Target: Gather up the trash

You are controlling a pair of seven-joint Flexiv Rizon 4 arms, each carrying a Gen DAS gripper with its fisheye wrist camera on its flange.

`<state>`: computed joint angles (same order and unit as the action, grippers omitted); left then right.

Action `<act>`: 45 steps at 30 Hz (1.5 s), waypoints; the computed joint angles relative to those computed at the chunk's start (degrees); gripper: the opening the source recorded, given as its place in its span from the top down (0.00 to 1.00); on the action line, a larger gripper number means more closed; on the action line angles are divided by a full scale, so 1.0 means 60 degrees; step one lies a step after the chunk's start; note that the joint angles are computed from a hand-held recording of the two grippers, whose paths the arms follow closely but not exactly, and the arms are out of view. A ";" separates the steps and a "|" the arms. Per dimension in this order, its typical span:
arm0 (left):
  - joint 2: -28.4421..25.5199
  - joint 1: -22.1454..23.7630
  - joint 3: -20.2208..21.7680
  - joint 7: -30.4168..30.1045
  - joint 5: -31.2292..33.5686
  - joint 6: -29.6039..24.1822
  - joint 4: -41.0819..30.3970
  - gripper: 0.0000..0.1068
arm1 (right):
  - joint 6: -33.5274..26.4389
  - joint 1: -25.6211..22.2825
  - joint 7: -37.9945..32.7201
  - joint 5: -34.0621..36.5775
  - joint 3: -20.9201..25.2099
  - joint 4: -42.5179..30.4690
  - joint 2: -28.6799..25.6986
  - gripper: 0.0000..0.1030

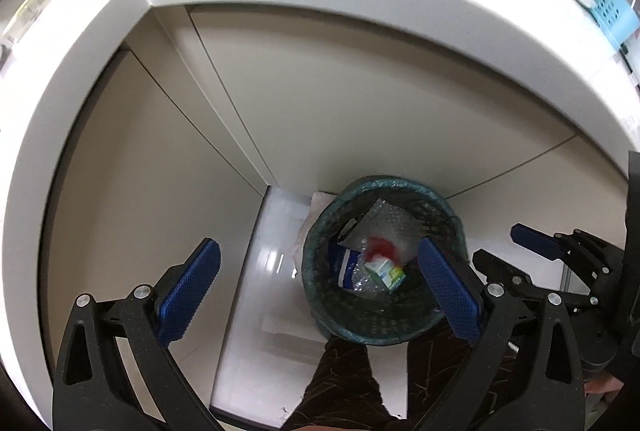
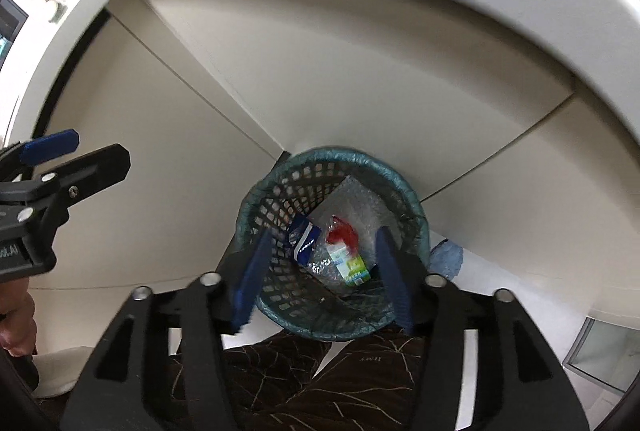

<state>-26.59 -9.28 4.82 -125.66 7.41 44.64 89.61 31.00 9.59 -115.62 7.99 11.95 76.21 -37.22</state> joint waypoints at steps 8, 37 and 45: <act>0.0486 -0.0179 0.0107 -0.0282 0.0536 -0.0922 -0.0883 0.09 | 0.0123 0.0066 0.0732 -0.0301 -0.0270 -0.0565 0.0546 0.16; 0.2038 -0.0211 -0.0563 -0.0832 0.1275 -0.3028 -0.1930 0.09 | -0.1679 0.0308 0.2467 -0.0811 -0.0681 -0.1389 0.2442 0.09; 0.1996 -0.0232 -0.0580 -0.0681 0.1267 -0.3005 -0.1984 0.09 | -0.1648 0.0302 0.2688 -0.0909 -0.0710 -0.1411 0.2397 0.09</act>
<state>-14.62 -10.67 1.34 -129.75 15.01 26.61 77.70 21.11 11.40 -99.49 2.54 7.69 67.75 -22.84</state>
